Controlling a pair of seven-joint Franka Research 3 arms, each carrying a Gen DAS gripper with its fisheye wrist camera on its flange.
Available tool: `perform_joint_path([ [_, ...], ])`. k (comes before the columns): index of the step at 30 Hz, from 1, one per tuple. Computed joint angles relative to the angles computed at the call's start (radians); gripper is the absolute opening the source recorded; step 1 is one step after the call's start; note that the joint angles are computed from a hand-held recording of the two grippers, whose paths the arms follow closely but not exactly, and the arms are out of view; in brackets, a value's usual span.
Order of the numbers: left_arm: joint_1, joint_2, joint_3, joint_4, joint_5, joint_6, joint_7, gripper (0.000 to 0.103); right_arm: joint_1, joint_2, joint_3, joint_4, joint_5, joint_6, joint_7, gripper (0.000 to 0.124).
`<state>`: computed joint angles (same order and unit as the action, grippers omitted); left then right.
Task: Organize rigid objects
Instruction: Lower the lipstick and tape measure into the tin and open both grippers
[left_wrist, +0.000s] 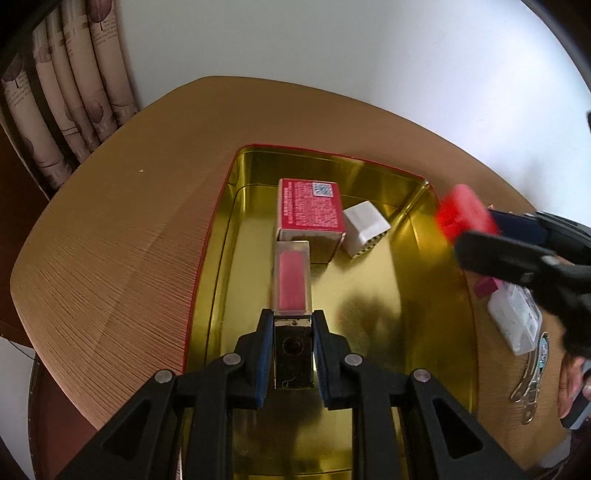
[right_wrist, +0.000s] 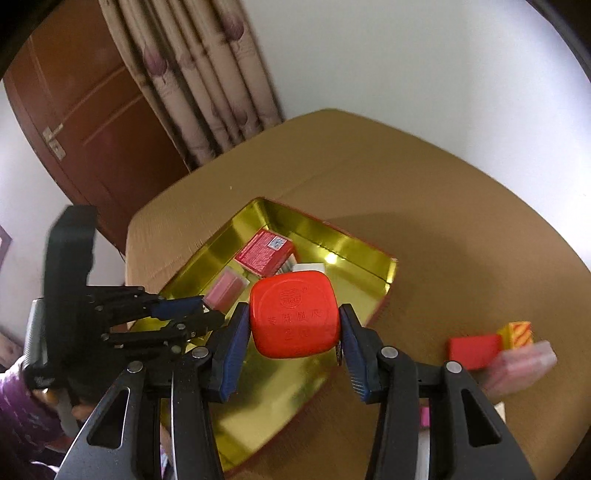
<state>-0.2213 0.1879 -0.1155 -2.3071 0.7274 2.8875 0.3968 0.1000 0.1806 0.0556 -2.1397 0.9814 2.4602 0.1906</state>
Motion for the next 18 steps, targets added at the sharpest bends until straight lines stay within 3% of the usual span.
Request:
perform_joint_path([
  [6, 0.007, 0.004, 0.007, -0.015, -0.009, 0.021, 0.011, 0.020, 0.033, 0.056, 0.019, 0.017, -0.060, 0.082, 0.048, 0.045],
  [18, 0.028, -0.022, 0.002, -0.042, -0.066, 0.037, 0.038, 0.022, 0.022, 0.106, 0.057, 0.030, -0.088, 0.149, 0.084, 0.049],
])
